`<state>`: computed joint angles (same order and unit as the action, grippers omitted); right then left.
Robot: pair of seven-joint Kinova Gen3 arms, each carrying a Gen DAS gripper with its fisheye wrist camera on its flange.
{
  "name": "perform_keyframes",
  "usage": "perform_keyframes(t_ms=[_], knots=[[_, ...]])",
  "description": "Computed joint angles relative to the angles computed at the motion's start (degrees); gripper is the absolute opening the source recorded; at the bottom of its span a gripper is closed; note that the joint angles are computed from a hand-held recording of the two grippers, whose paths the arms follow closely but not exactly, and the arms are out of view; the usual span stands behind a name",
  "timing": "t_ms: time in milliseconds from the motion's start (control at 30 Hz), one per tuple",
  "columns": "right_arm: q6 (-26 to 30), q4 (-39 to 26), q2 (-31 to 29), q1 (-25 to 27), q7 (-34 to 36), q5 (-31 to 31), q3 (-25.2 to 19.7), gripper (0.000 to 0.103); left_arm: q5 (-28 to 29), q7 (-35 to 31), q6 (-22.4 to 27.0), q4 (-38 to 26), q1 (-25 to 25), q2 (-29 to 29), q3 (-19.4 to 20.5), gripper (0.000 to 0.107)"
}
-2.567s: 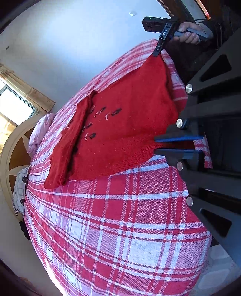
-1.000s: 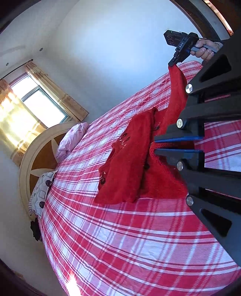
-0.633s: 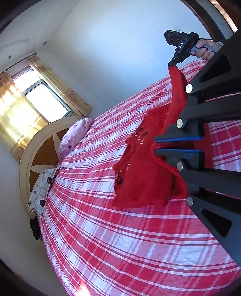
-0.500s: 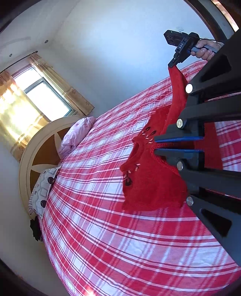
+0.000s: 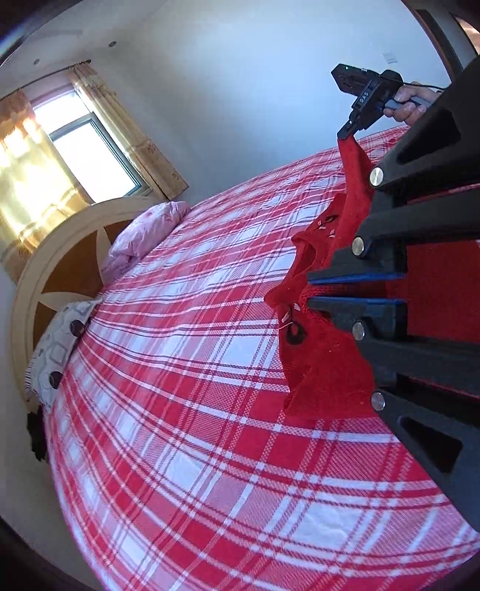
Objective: Fold small clothes
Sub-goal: 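Lift the hem with both tools and fold it over toward the collar, then open the right tool while the left tool holds the folded hem down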
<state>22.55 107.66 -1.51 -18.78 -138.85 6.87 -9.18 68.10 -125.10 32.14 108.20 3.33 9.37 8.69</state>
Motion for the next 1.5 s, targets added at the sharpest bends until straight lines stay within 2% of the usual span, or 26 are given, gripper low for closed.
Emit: perform_keyframes(t_ms=[67, 367, 467, 533, 600, 667, 700, 767, 833, 867, 933, 1000, 1067, 1100, 1167, 1233, 1300, 1333, 1400, 1500], knots=[[0.16, -1.37, 2.52, 0.37, 3.20, -2.92, 1.04, 0.011, -1.30, 1.02, -0.32, -1.50, 0.30, 2.05, 0.05, 0.006], [2.05, -6.54, 11.19, 1.32, 8.61, -7.36, 3.35, 0.011, -5.69, 6.12, -0.37, -6.43, -1.35, 7.87, 2.26, 0.006], [2.82, -8.01, 13.43, 3.19, 13.13, -11.79, 3.01, 0.011, -7.62, 10.03, 0.19, -8.01, -2.09, 10.40, 2.83, 0.006], [3.78, -9.49, 15.53, 5.50, 15.00, -14.42, 1.60, 0.015, -6.74, 11.40, 0.50, -8.47, -1.58, 11.38, 1.40, 0.006], [2.92, -9.08, 15.71, 3.75, 13.14, -13.44, 4.32, 0.017, -3.98, 10.49, 0.54, -8.05, -2.57, 11.32, 1.11, 0.006], [1.52, -8.28, 15.49, 4.04, 12.02, -14.01, 5.02, 0.037, 0.64, 6.37, -0.31, -6.26, -6.77, 10.28, 4.45, 0.006], [0.85, -7.69, 15.13, 4.42, 11.62, -14.13, 4.88, 0.039, 2.62, 4.04, -1.14, -5.08, -8.34, 9.31, 5.96, 0.006], [-0.50, -5.96, 13.37, 2.58, 9.50, -11.82, 6.22, 0.039, 4.31, 0.54, -1.37, -3.71, -8.87, 7.43, 6.58, 0.007], [-0.13, -5.47, 11.91, 1.09, 8.96, -8.43, 5.75, 0.040, 2.68, -0.91, -0.61, -3.09, -5.87, 5.43, 3.95, 0.007], [0.70, -5.53, 11.20, -0.89, 8.63, -6.54, 6.42, 0.040, 0.88, -0.59, -0.45, -2.91, -4.39, 4.71, 3.19, 0.007], [1.99, -5.74, 10.21, -2.09, 10.74, -5.57, 4.58, 0.040, -2.27, 0.24, -0.22, -2.51, -2.12, 3.88, 2.75, 0.007], [4.03, -7.33, 11.06, -0.88, 14.75, -8.29, 1.65, 0.040, -6.00, 2.54, -0.56, -2.18, -0.39, 3.64, 3.67, 0.007], [6.80, -9.35, 12.61, -0.94, 18.49, -11.50, -0.19, 0.040, -6.99, 2.82, -1.06, -1.33, -0.83, 3.92, 6.23, 0.007], [7.89, -10.32, 13.53, -1.03, 20.02, -12.94, -0.79, 0.040, -8.46, 4.07, -1.44, -1.19, 0.43, 4.19, 6.13, 0.007], [9.55, -12.05, 15.32, -2.09, 21.50, -13.84, -0.95, 0.040, -13.12, 7.29, -1.12, -2.25, 4.58, 4.78, 3.56, 0.007], [10.76, -13.99, 17.36, -3.60, 21.02, -12.29, -0.44, 0.040, -17.78, 9.77, -3.56, -2.70, 9.88, 5.48, 0.13, 0.007], [13.66, -16.94, 20.16, -6.53, 17.29, -10.55, 3.05, 0.040, -22.44, 13.05, -6.05, -3.25, 13.72, 6.74, -2.53, 0.007], [14.77, -17.93, 21.17, -7.41, 15.49, -9.50, 4.30, 0.040, -23.86, 14.37, -7.06, -3.26, 14.04, 7.17, -2.63, 0.007], [14.34, -18.25, 22.89, -6.86, 14.25, -8.78, 5.06, 0.036, -23.90, 15.37, -6.68, -3.62, 11.50, 8.44, -0.45, 0.007], [11.15, -15.80, 21.56, -3.40, 13.42, -11.83, 3.12, 0.037, -21.96, 14.86, -7.14, -1.92, 4.60, 7.34, 6.04, 0.007]])
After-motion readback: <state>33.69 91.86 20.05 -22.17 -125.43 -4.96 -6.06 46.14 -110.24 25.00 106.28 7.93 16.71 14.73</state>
